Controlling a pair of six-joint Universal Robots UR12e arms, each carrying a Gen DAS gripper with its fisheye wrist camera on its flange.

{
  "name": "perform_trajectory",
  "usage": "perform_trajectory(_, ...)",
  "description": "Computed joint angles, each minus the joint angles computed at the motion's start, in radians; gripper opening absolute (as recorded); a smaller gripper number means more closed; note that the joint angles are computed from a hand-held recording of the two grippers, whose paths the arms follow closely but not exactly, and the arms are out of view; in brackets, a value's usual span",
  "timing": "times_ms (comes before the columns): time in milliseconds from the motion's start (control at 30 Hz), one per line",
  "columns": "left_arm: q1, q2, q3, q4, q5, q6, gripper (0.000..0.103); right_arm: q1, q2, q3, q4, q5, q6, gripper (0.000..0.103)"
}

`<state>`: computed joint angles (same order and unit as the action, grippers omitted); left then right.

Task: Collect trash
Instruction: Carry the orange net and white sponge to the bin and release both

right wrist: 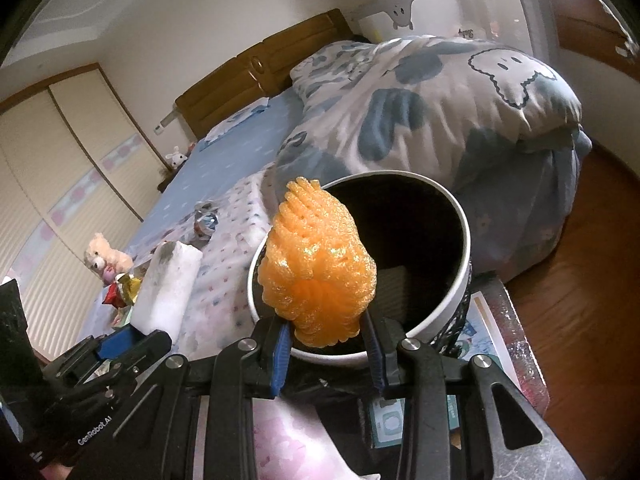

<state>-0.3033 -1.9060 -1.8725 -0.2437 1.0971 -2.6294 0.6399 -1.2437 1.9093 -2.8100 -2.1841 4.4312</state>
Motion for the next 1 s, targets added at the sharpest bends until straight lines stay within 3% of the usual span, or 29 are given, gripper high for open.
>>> perform_trajectory(700,-0.059,-0.039,0.064,-0.053,0.015,0.004,0.041,-0.040,-0.023,0.043,-0.016,0.019,-0.001,0.036)
perform_trajectory(1000,-0.075,-0.056,0.093,-0.091,0.019,0.002,0.047,-0.059,-0.028,0.049,-0.015,0.042,-0.014,0.038)
